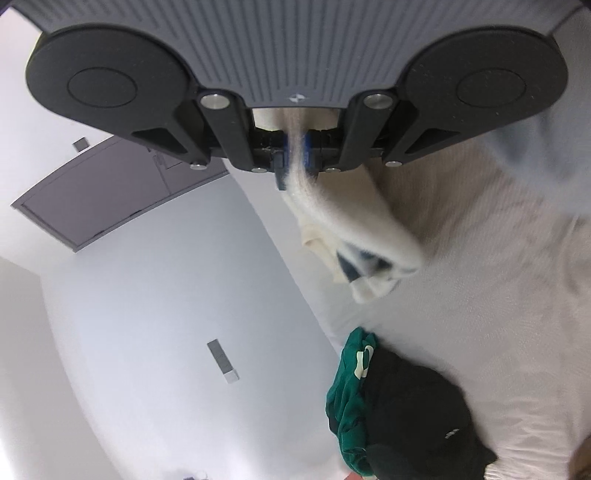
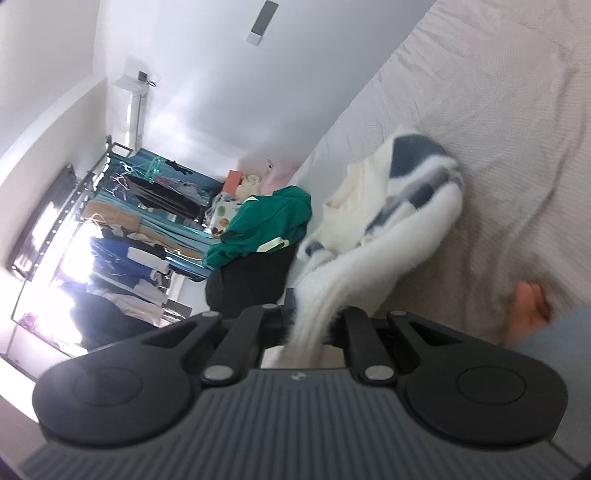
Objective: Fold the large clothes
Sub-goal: 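Grasp the sweater edge with both grippers and fold it over the other half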
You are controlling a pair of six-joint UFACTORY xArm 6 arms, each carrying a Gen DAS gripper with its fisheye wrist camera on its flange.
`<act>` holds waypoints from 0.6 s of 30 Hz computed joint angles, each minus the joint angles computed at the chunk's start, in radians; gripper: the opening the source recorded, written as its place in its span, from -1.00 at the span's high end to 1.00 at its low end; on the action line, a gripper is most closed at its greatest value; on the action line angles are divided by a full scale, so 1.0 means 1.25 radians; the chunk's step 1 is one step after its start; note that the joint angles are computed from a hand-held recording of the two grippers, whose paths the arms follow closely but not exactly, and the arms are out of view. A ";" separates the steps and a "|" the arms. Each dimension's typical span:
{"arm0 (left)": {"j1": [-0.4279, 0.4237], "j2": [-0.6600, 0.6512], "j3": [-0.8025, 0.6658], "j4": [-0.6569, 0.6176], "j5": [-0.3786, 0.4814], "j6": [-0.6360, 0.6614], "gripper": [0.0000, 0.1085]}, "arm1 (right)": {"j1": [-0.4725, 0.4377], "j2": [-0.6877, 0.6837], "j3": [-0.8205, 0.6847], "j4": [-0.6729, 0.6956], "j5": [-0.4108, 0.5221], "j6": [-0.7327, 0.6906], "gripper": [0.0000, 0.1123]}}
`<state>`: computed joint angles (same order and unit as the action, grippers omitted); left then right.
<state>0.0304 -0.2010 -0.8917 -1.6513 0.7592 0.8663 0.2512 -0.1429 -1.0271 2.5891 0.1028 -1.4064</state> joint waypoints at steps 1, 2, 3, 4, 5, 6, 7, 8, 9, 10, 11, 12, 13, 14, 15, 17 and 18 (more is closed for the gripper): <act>0.010 -0.028 0.028 0.001 0.016 -0.007 0.86 | 0.005 -0.027 0.022 0.012 -0.006 -0.004 0.84; 0.019 -0.059 0.057 0.003 0.027 -0.009 0.86 | 0.011 -0.040 0.029 0.033 -0.013 -0.020 0.84; 0.020 -0.083 0.077 0.009 0.026 -0.013 0.86 | 0.018 -0.050 0.033 0.056 -0.023 -0.042 0.84; 0.022 -0.105 0.094 0.017 0.024 -0.017 0.86 | 0.021 -0.060 0.037 0.078 -0.029 -0.063 0.84; 0.023 -0.119 0.104 0.022 0.023 -0.022 0.86 | 0.023 -0.071 0.045 0.105 -0.030 -0.089 0.84; 0.020 -0.127 0.109 0.026 0.016 -0.029 0.86 | 0.022 -0.077 0.048 0.130 -0.032 -0.111 0.84; 0.018 -0.128 0.106 0.029 0.011 -0.032 0.86 | 0.020 -0.081 0.055 0.132 -0.030 -0.107 0.84; 0.017 -0.123 0.099 0.025 0.010 -0.025 0.86 | 0.018 -0.077 0.055 0.124 -0.027 -0.094 0.84; 0.013 -0.112 0.088 0.017 0.006 -0.016 0.85 | 0.014 -0.069 0.051 0.115 -0.021 -0.085 0.84; 0.012 -0.102 0.078 0.010 0.004 -0.008 0.85 | 0.009 -0.064 0.050 0.105 -0.017 -0.076 0.84; 0.003 -0.077 0.052 -0.001 -0.003 0.006 0.85 | 0.002 -0.043 0.031 0.082 -0.016 -0.055 0.84; -0.008 -0.050 0.023 -0.008 -0.015 0.015 0.85 | -0.003 -0.032 0.021 0.063 -0.016 -0.039 0.83; -0.021 -0.016 -0.012 -0.012 -0.029 0.018 0.85 | -0.011 -0.005 -0.001 0.034 -0.012 -0.010 0.83; -0.035 0.030 -0.060 -0.017 -0.042 0.026 0.85 | -0.021 0.028 -0.029 -0.003 -0.010 0.036 0.83; -0.047 0.065 -0.100 -0.015 -0.060 0.032 0.85 | -0.030 0.067 -0.063 -0.047 -0.008 0.086 0.83; -0.077 0.153 -0.203 -0.008 -0.106 0.032 0.84 | -0.041 0.148 -0.143 -0.128 -0.016 0.176 0.83; -0.088 0.198 -0.256 -0.002 -0.122 0.027 0.84 | -0.045 0.188 -0.186 -0.173 -0.027 0.222 0.83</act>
